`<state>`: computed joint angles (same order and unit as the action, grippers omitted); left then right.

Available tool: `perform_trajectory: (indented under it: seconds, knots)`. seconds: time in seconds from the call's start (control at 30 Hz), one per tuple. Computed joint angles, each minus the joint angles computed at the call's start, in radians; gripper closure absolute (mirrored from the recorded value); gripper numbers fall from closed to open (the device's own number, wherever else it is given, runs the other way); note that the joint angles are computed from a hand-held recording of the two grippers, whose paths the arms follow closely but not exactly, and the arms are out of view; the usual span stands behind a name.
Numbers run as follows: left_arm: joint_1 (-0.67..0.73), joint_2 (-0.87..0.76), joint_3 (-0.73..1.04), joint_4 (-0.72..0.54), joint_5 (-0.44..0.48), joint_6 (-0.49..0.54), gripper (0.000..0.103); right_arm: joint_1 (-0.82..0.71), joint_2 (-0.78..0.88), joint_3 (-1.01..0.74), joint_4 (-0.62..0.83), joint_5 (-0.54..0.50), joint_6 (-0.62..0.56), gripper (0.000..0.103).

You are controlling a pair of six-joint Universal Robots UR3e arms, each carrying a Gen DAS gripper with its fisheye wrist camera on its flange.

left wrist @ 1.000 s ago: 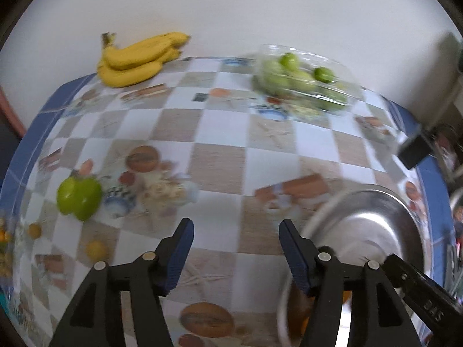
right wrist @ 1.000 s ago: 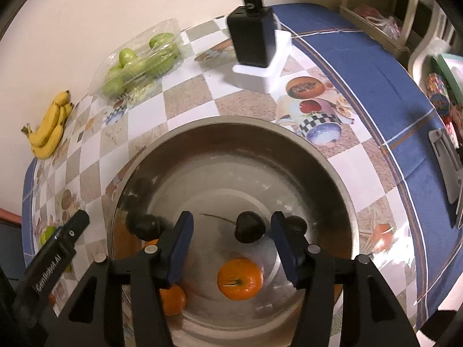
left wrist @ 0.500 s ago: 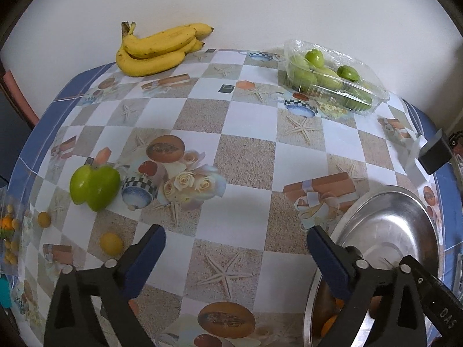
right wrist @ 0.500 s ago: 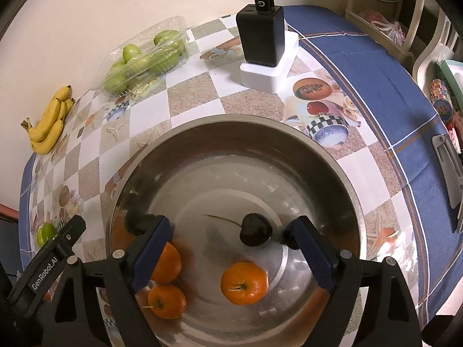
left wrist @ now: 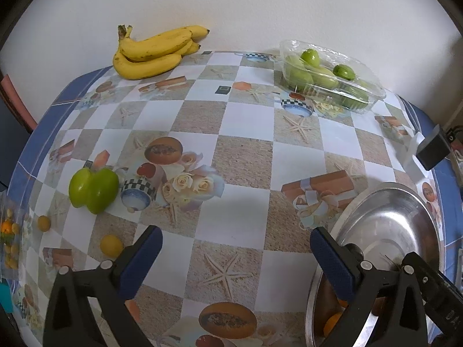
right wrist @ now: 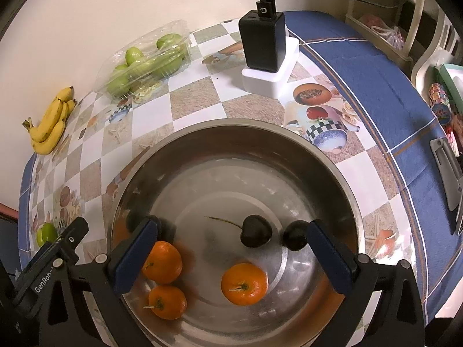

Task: Organize fruits
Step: 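Move both open tools back toward the small yellow fruits on the table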

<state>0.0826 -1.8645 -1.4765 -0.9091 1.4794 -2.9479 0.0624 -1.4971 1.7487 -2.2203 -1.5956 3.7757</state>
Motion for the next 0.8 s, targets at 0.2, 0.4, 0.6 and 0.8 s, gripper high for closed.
perform_trajectory:
  seconds: [0.2, 0.4, 0.6, 0.8]
  knots:
    - [0.018, 0.016, 0.005, -0.040, -0.043, 0.032, 0.000, 0.004, -0.003, -0.014, 0.021, 0.005, 0.002, 0.000]
    - [0.031, 0.034, 0.006, -0.053, -0.062, 0.081, 0.000, 0.028, 0.018, -0.053, 0.055, -0.008, 0.004, 0.000]
    - [0.050, 0.047, 0.012, -0.056, -0.067, 0.127, 0.000, 0.045, 0.029, -0.073, 0.060, -0.009, 0.009, 0.000]
    - [0.075, 0.050, 0.021, -0.062, -0.070, 0.176, 0.000, 0.074, 0.072, -0.128, 0.085, -0.017, 0.007, 0.000]
